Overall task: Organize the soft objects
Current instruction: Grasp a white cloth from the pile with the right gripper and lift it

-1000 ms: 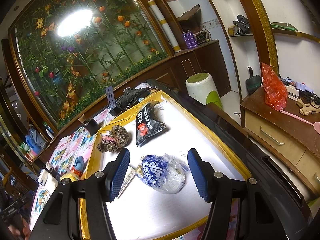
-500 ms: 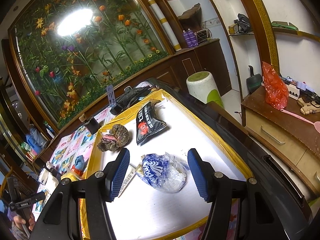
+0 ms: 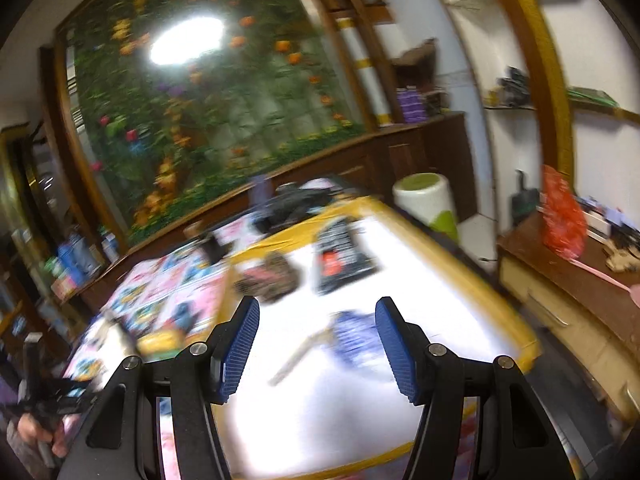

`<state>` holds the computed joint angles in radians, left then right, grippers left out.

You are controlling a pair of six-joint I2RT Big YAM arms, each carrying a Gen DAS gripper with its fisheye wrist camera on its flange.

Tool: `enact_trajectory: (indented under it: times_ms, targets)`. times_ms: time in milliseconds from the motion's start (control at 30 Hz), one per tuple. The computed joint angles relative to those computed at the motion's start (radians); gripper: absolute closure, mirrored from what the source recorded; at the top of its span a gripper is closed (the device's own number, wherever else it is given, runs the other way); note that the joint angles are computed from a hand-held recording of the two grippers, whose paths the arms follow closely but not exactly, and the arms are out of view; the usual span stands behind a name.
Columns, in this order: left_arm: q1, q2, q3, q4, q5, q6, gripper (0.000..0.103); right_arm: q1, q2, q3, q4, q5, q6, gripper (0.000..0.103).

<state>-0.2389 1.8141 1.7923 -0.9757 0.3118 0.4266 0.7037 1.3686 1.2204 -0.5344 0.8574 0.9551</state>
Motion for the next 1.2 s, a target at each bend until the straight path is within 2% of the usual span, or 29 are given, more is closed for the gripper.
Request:
enact_trajectory:
  times_ms: [100,167,200,333,500,533,600,633,700,833,867,1067,1200]
  targets:
    - [0.005,-0.001,-0.005,0.015,0.003,-0.013,0.052,0.041,0.112,0.130,0.036,-0.086,-0.176,0.038]
    - [0.012,0.001,0.000,0.015,0.026,-0.024,0.052,0.057,0.211,0.258,0.014,-0.207,-0.314,0.029]
    - [0.015,-0.003,-0.004,0.023,0.033,-0.029,0.052,0.066,0.264,0.327,-0.016,-0.253,-0.367,0.029]
    - [0.024,-0.011,-0.010,0.053,0.056,-0.071,0.052,0.087,0.461,0.596,-0.200,-0.342,-0.501,0.028]
    - [0.029,0.003,0.013,0.041,0.052,-0.104,0.051,0.088,0.682,0.916,-0.461,-0.358,-0.581,0.028]
    - [0.031,0.005,0.017,0.037,0.055,-0.106,0.051,0.093,0.721,0.971,-0.504,-0.340,-0.600,0.031]
    - [0.033,0.011,0.026,0.030,0.060,-0.110,0.051,0.090,0.755,1.020,-0.552,-0.349,-0.611,0.079]
    - [0.035,0.010,0.027,0.030,0.064,-0.111,0.051,0.088,0.753,1.012,-0.549,-0.353,-0.595,0.093]
    - [0.035,0.009,0.026,0.030,0.073,-0.111,0.051,0.078,0.705,0.928,-0.460,-0.377,-0.581,0.093]
    - [0.034,-0.010,0.003,0.055,0.095,-0.108,0.051,0.054,0.550,0.701,-0.171,-0.436,-0.539,0.093]
    - [0.034,-0.015,-0.003,0.061,0.111,-0.107,0.051,0.050,0.533,0.679,-0.141,-0.433,-0.526,0.093]
    - [0.028,-0.068,-0.065,0.141,0.183,-0.122,0.051,0.018,0.484,0.613,-0.086,-0.473,-0.428,0.093]
    - [0.013,-0.088,-0.089,0.168,0.203,-0.128,0.051,0.024,0.476,0.605,-0.071,-0.466,-0.434,0.093]
